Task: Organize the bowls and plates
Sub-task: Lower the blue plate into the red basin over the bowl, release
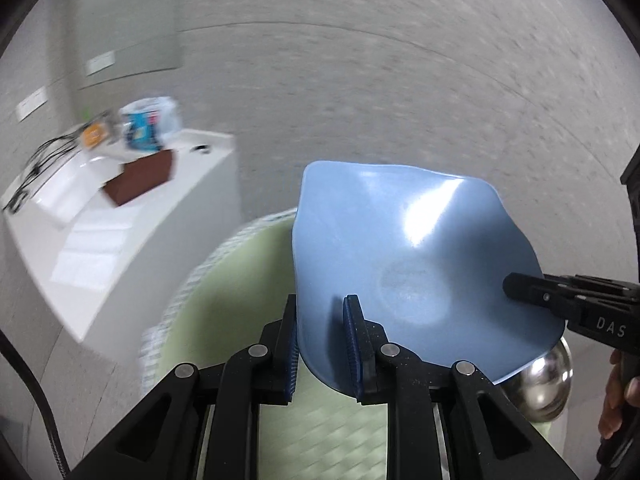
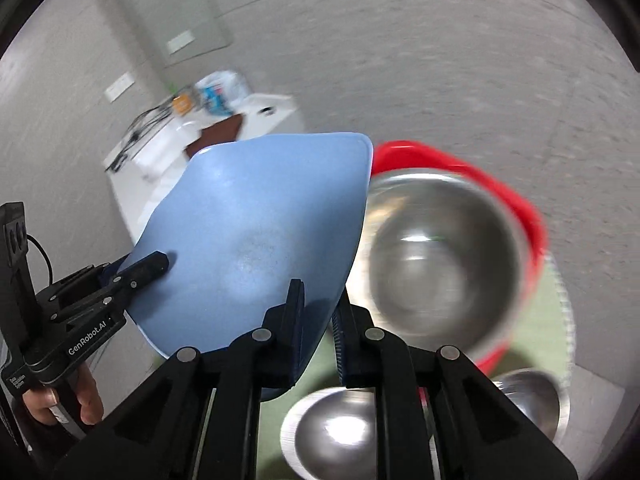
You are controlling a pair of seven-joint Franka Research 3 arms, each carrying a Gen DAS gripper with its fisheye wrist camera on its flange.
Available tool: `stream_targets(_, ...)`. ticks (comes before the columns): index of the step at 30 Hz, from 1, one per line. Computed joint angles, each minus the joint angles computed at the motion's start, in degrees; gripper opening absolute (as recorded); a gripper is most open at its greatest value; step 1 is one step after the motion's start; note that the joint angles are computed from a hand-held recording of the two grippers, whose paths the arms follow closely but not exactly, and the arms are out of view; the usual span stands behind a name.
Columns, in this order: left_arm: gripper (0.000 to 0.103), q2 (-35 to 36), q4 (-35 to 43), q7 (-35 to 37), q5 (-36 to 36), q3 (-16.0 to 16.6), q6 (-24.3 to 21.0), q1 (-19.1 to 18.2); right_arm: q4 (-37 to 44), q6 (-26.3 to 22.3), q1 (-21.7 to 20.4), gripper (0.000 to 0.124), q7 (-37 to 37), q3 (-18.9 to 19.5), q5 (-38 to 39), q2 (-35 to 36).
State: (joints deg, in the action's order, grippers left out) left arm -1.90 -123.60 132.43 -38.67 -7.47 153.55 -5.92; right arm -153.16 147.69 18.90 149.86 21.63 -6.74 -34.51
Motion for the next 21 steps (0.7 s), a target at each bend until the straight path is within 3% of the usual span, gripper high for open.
stream_targets(3,0.018,2.8,2.1,-3.5,3.3,-1.9,0.2,-1.5,-4.1,-2.5,-0.5,0.013,-2.1,-2.4,-0.1,-4.6)
stream_targets(7,0.018,5.3,2.8,-10.3,10.9,-4.0,1.7,-2.7,-8.7,-0.9,-1.3,0.014,-5.4,-5.3,2.0,-6.3)
stream_targets(20,0.021,10.9,5.9,-32.6,32.0,-5.6,4.3,-4.3,-12.7,3.5,-2.6,0.020,-11.9,-5.5,5.0,-5.5)
stream_targets(21,0.021,10.7,5.5,-34.3,33.8,-5.5,4.9,-4.6,-13.2,4.2,-2.2,0.025,-12.4,-5.8,5.5,-6.1)
